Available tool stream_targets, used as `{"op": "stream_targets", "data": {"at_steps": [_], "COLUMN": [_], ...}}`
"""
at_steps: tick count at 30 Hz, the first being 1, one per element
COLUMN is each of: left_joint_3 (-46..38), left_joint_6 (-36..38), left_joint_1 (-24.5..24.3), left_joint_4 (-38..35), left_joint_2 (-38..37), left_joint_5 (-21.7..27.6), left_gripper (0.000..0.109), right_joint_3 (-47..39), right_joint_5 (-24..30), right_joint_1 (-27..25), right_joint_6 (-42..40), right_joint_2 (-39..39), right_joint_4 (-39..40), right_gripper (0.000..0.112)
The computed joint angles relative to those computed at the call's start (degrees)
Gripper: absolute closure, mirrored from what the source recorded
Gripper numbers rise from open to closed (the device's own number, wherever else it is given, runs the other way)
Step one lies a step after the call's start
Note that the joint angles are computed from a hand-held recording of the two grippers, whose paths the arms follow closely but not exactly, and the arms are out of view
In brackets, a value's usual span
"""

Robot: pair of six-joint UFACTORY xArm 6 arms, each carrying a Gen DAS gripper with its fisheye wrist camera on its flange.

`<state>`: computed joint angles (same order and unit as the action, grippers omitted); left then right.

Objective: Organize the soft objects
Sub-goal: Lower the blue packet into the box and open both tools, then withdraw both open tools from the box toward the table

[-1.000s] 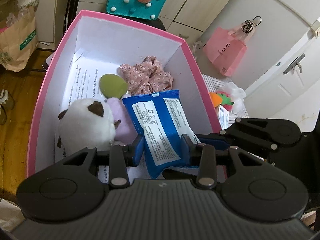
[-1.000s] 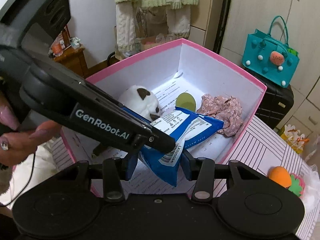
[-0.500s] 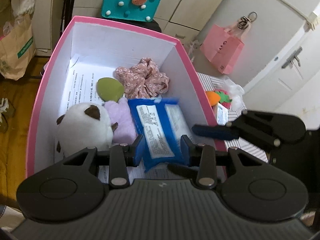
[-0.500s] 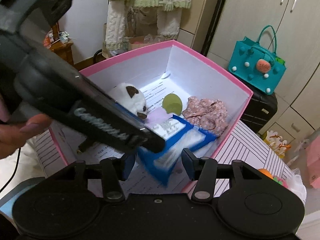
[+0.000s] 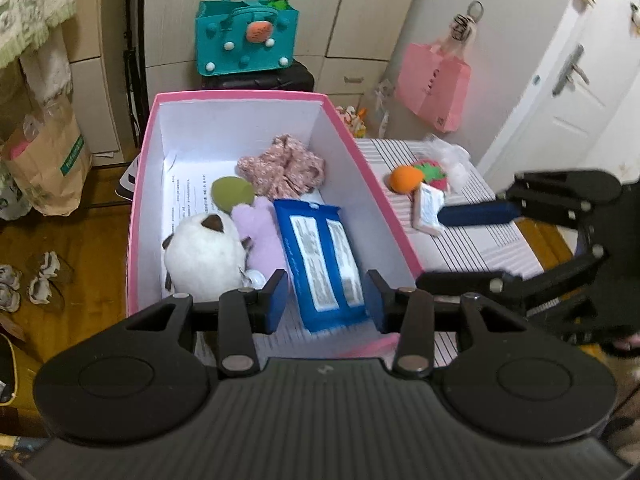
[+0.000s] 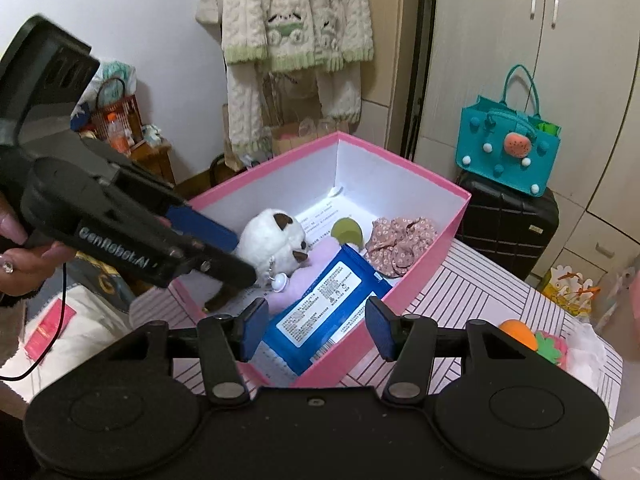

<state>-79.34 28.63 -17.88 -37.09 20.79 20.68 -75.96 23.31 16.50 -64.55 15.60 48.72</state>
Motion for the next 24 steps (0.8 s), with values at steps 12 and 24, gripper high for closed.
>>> {"op": "stream_targets", "data": {"at_steps": [12, 24], "left_joint_3": [7.23, 8.83], "left_joint_6": [-3.08, -8.06], "left_joint_1": [-2.53, -5.97], "left_joint_4": [6.19, 13.24], "left_joint_2": [-8.74, -10.58], "left_joint_5": [2.29, -0.74], "left_gripper": [0.065, 0.057], "right_joint_3": [6.15, 10.8], "right_joint_5": [2.37, 4.39], "right_joint_1": [-1.48, -5.28], "right_joint_6": [-6.29, -9.38], "right_joint_2": [-8.14, -13.9], "right_joint_4": [4.84, 6.72], "right_gripper": [0.053, 0.052]}}
